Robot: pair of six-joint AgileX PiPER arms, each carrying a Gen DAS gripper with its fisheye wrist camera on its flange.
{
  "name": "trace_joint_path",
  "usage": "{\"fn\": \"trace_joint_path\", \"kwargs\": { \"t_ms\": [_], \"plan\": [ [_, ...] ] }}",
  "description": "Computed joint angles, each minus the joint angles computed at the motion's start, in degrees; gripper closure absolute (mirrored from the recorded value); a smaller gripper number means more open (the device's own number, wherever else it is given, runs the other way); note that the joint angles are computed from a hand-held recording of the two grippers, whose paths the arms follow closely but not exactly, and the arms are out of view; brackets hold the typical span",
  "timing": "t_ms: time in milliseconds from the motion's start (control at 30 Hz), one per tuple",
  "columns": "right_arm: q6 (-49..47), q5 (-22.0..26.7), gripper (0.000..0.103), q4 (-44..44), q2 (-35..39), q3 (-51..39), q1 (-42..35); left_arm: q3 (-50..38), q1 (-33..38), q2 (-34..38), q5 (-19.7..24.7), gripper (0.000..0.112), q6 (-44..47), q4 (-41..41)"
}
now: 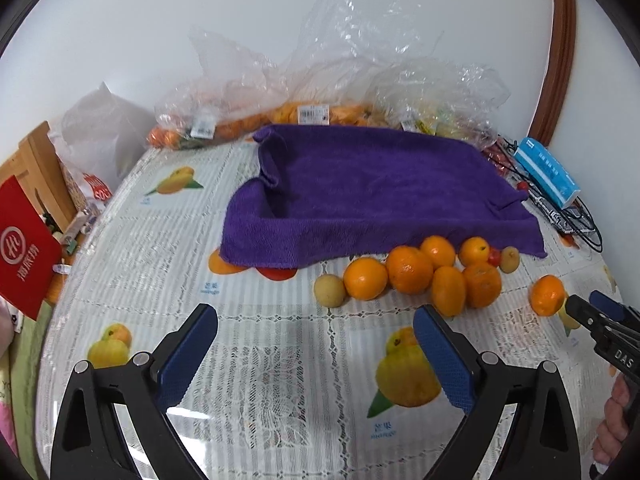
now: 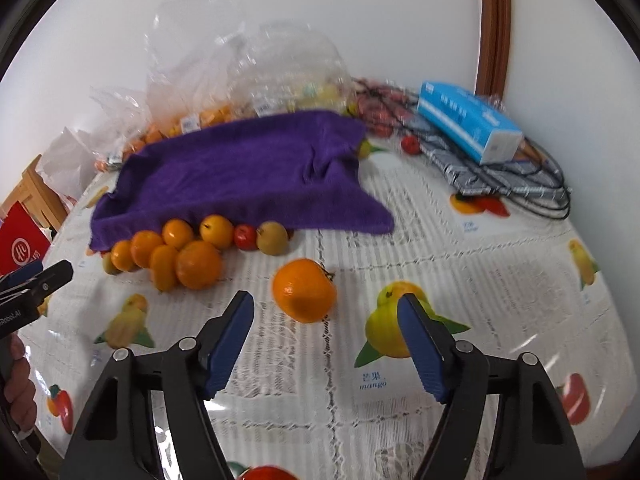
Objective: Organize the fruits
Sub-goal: 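Grasp the large orange with the right gripper while the left gripper grasps a small yellow-brown fruit, then lift both held fruits and carry them over the purple towel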
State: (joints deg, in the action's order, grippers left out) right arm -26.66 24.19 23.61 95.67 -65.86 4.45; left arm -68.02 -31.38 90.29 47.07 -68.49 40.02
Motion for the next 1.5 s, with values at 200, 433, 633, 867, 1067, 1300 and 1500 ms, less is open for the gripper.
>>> {"fn": "trace_joint_path", "kwargs": {
  "t_ms": [200,433,633,867,1067,1300,1500],
  "plan": [
    [-3.5,0.2,0.033,3.7,5.8,-3.4,0.0,0.2,2.2,2.1,-2.9,0.013,1.3,-1.7],
    [-4.9,-0.4,0.038,4.3,9.9,-6.0,0.9,-1.2,4.6,5.1,-3.8,0.017,3.2,-2.6],
    [-7.1,-1.7,0.052,5.4,11.0,-6.3,1.3,-2.5,6.3,7.4,-4.9,0.041,7.3,-4.8],
    [-5.8,-3.4,0.053,2.6,11.4,-6.3,2.3,-2.5,7.6,8.5,-7.4,0.061,10.1,-6.6],
    [-4.0,-3.9,0.057,0.5,11.5,-6.3,2.8,-3.1,8.3,9.1,-9.0,0.072,11.8,-7.6],
    [-5.9,-4.0,0.06,2.4,11.4,-6.1,2.5,-1.9,8.8,8.0,-11.6,0.087,14.4,-9.9],
    [-6.7,-3.5,0.06,4.0,10.0,-5.4,2.2,-0.6,9.9,6.0,-12.2,0.087,15.8,-12.3]
  ]
}}
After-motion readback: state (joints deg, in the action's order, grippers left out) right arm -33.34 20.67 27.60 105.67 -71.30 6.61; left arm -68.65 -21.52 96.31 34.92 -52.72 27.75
